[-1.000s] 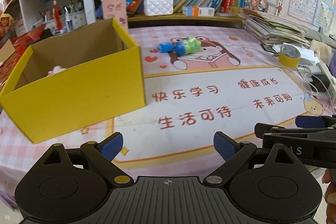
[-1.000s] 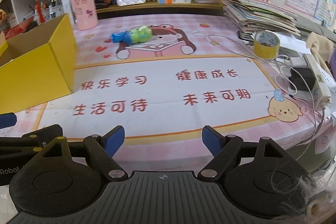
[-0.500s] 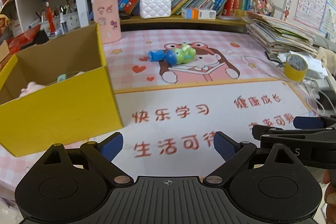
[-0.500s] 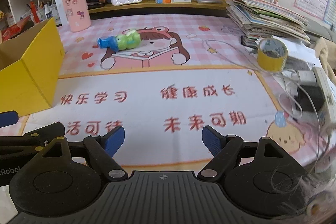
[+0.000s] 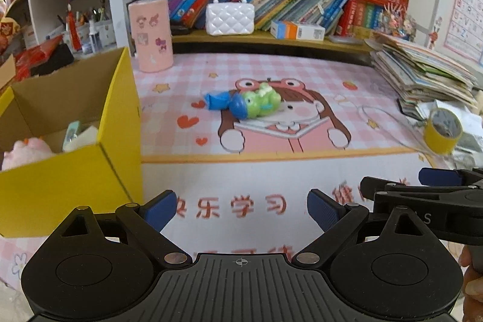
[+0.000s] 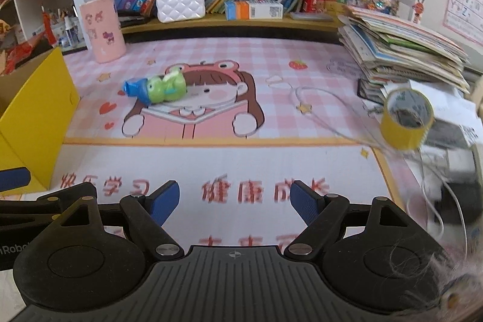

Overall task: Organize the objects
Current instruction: 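Move both open tools toward the blue-green toy figure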

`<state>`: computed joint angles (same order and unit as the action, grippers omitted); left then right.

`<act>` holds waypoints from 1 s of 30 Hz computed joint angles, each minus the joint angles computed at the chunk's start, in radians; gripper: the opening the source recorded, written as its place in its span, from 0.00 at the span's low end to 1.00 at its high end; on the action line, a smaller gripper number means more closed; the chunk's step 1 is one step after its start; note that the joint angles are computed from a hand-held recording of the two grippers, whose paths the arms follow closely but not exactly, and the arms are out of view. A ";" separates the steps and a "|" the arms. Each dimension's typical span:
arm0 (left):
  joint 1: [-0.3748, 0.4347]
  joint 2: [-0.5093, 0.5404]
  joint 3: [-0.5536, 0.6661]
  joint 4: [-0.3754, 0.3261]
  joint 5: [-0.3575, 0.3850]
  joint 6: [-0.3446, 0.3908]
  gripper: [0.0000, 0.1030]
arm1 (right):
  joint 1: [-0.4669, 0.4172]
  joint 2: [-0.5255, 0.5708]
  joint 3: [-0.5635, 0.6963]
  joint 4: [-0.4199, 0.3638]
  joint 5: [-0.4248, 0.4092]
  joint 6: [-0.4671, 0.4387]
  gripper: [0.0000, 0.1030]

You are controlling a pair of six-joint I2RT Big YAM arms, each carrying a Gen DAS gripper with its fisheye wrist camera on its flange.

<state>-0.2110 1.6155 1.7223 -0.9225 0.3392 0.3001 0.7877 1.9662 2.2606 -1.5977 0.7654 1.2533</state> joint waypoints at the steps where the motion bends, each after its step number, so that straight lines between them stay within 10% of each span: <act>1: -0.004 0.001 0.002 0.006 -0.007 -0.008 0.92 | -0.005 -0.013 -0.021 0.026 0.001 -0.019 0.76; 30: -0.088 0.314 0.446 -0.032 -0.216 -0.224 0.86 | -0.203 -0.032 -0.143 0.511 -0.193 -0.559 0.77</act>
